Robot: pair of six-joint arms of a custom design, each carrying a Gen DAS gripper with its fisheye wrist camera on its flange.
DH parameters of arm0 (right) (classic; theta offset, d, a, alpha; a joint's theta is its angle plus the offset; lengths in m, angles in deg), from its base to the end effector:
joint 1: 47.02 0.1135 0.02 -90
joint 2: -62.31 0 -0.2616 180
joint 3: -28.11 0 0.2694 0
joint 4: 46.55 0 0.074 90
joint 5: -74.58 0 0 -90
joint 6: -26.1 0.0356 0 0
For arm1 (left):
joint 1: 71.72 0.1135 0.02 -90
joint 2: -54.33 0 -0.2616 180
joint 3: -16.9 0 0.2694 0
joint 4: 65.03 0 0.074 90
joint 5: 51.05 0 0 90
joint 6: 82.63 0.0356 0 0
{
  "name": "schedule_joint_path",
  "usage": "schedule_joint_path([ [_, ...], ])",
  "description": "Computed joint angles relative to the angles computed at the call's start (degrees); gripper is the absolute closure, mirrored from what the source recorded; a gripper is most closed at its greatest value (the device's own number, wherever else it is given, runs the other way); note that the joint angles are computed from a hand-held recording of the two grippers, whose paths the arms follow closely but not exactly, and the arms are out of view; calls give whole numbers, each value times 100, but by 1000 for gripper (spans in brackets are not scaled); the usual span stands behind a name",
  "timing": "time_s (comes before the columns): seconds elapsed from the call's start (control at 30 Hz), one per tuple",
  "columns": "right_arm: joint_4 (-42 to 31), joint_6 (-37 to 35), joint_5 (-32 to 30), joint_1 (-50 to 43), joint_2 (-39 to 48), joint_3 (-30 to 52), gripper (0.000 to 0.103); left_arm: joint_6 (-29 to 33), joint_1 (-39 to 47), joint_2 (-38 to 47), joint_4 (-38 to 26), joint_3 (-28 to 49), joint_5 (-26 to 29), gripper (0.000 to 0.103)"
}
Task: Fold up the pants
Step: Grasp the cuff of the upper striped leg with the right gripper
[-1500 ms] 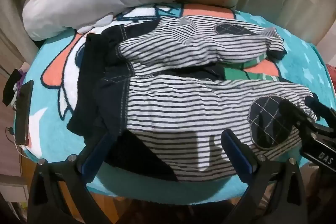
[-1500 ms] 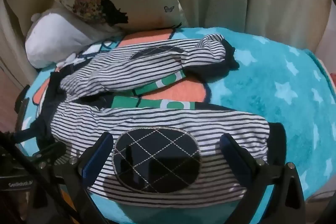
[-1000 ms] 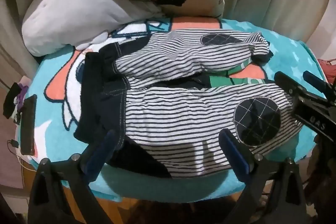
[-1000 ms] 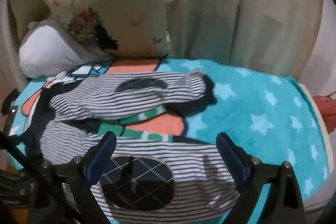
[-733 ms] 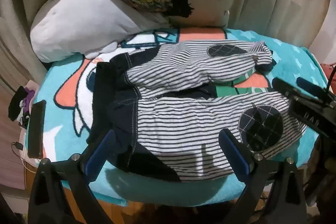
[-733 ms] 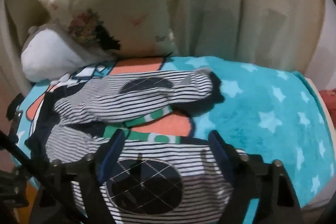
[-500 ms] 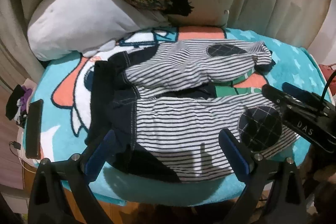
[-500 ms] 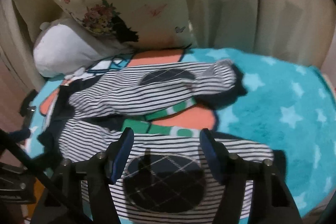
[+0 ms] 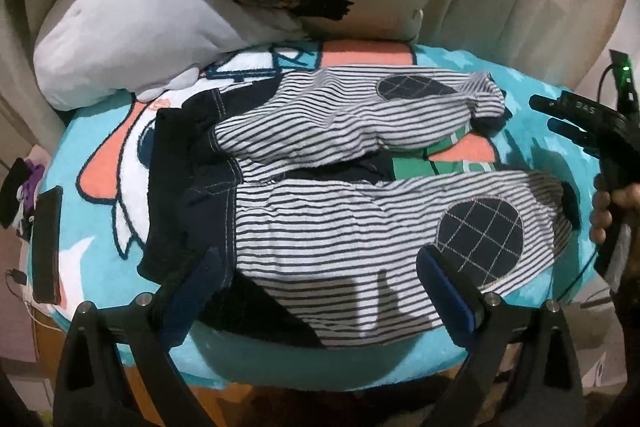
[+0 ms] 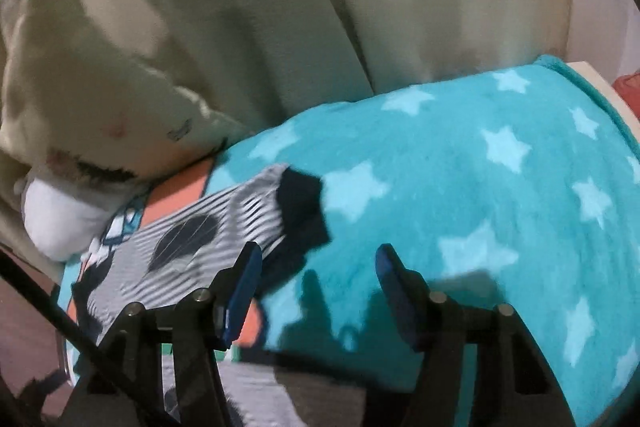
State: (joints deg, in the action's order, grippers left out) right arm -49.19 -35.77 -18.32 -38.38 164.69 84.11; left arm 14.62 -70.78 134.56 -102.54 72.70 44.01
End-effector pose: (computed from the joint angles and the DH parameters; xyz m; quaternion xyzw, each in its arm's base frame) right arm 0.3297 0.0519 0.0913 0.1498 0.9244 0.1329 0.3246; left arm 0.2724 0.0013 0.1633 0.0640 0.9672 -0.0254 0.2446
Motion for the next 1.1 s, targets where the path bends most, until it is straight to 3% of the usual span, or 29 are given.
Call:
schedule_joint_path([
  [0.3,-436,-157,-643,-286,1678,1732,41,-283,-21,250,-69,119,-160,4],
  [0.33,-369,-218,-597,-255,1704,1764,66,-323,-19,292,-78,142,-175,4],
  [0.37,-470,-301,-925,-301,1796,1902,85,-355,-11,321,-86,156,-182,4],
  [0.4,-522,-293,-1206,-344,1862,1989,94,-392,0,356,-86,172,-183,4],
  [0.43,-542,-303,-1195,-328,1815,1974,96,-429,12,399,-84,192,-178,4],
  [0.87,-1264,-719,271,-554,890,1346,97,-503,4,927,-128,506,-34,4],
  [0.97,-787,-641,-467,-851,287,649,89,-428,18,959,-116,529,-11,4],
  [1.03,-659,-693,-1074,-1050,-25,320,62,-409,61,1033,-117,570,64,4],
  [1.1,-575,-721,-1429,-1155,-60,270,62,-396,111,1155,-162,651,210,4],
])
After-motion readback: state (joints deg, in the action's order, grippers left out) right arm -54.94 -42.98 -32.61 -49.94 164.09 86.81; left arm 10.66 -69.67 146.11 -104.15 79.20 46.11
